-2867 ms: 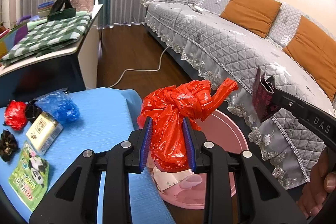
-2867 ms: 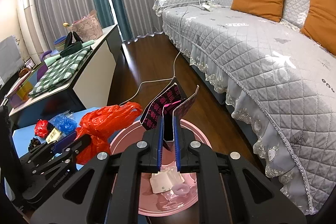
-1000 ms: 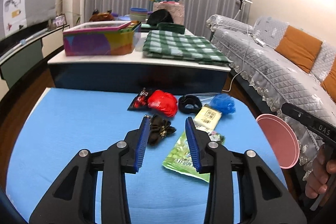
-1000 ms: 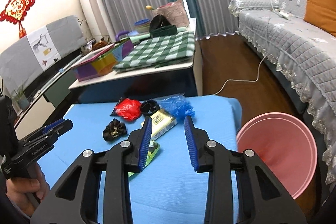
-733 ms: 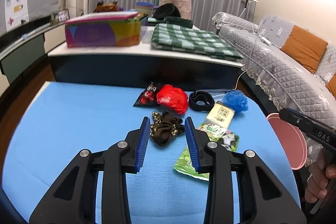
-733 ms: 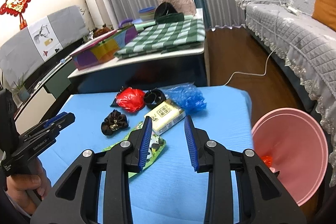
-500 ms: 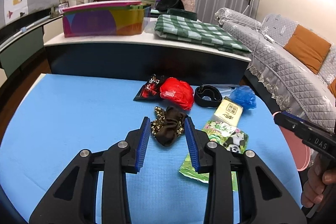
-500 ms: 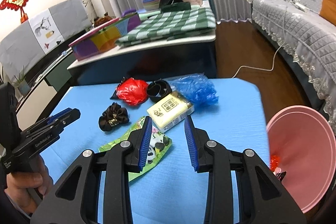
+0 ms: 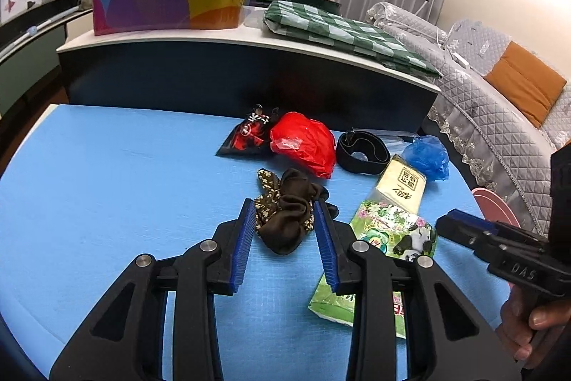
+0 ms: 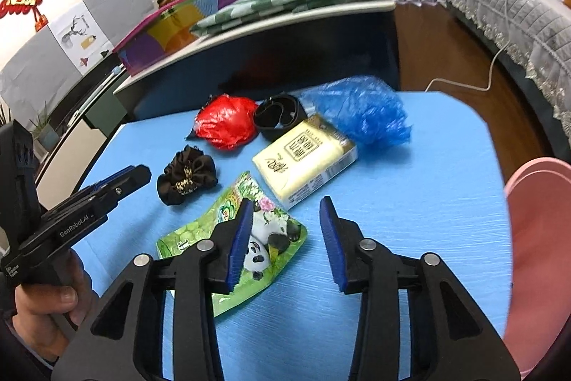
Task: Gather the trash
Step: 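Grasp the black hair tie with the left tool while the right tool grasps the green snack packet, then carry the hair tie and green packet with both tools over the pink bucket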
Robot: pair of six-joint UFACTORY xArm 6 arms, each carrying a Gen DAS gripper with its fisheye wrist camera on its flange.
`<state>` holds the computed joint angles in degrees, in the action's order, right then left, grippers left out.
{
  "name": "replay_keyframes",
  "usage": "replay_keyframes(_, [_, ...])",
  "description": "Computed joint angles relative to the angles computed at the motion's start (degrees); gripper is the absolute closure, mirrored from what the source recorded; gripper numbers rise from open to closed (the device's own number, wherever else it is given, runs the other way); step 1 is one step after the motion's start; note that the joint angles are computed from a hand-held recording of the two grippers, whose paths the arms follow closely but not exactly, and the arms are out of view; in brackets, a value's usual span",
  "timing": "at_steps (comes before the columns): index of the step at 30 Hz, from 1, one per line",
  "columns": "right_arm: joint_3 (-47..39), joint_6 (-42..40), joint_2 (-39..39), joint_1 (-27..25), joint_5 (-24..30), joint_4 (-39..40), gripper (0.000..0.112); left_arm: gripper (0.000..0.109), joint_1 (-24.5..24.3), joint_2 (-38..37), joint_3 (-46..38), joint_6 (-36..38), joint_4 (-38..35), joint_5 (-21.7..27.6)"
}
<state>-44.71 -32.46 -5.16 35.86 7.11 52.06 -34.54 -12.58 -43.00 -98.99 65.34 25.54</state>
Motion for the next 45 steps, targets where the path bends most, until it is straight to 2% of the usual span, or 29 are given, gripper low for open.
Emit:
replay_keyframes(10, [-2.1,-1.8,3.0,-0.1,4.3,0.6,0.069,0.075,1.6,3.8,-0.9,2.7,-2.7,-3.2])
replay_keyframes(15, [-2.1,-3.1,3.2,0.4,4.4,1.1,0.074,0.075,1.3,4.4,-1.3,4.4,-4.6,-2.5])
replay_keyframes(17, [-2.0,-4.4,2.8,0.6,4.4,2.1,0.079,0.075,1.1,4.7,-1.4,5.8,-5.8,-1.9])
replay_keyframes(20, [-1.9,-7.3,1.9,0.9,4.7,4.4,0.09,0.08,0.8,4.7,-1.5,6.2,-6.0,-1.8])
replay_keyframes(26, [-1.1,-11.2,-0.3,1.8,4.6,6.9,0.098,0.098,-0.1,4.2,-1.8,7.4,-6.5,0.0])
replay_keyframes(27, [-0.9,-11.6,-0.7,1.9,4.4,7.1,0.098,0.106,-0.2,4.0,-1.7,7.4,-6.5,0.2])
replay_keyframes(31, [0.1,-13.0,-2.6,2.4,3.6,7.8,0.101,0.107,-0.7,2.8,-1.3,7.3,-6.0,1.1])
replay_keyframes(37, [2.6,-11.3,-6.6,4.1,-0.1,4.6,0.104,0.108,-1.7,0.5,-0.2,6.6,-5.3,2.5])
replay_keyframes(43, [6.4,-2.5,-11.4,4.6,-4.4,-5.9,0.106,0.108,-3.4,-2.4,0.2,5.7,-4.1,5.0])
replay_keyframes(45, [8.3,3.0,-13.4,4.5,-6.0,-12.2,0.106,0.108,-4.2,-3.4,0.3,5.5,-3.8,6.0])
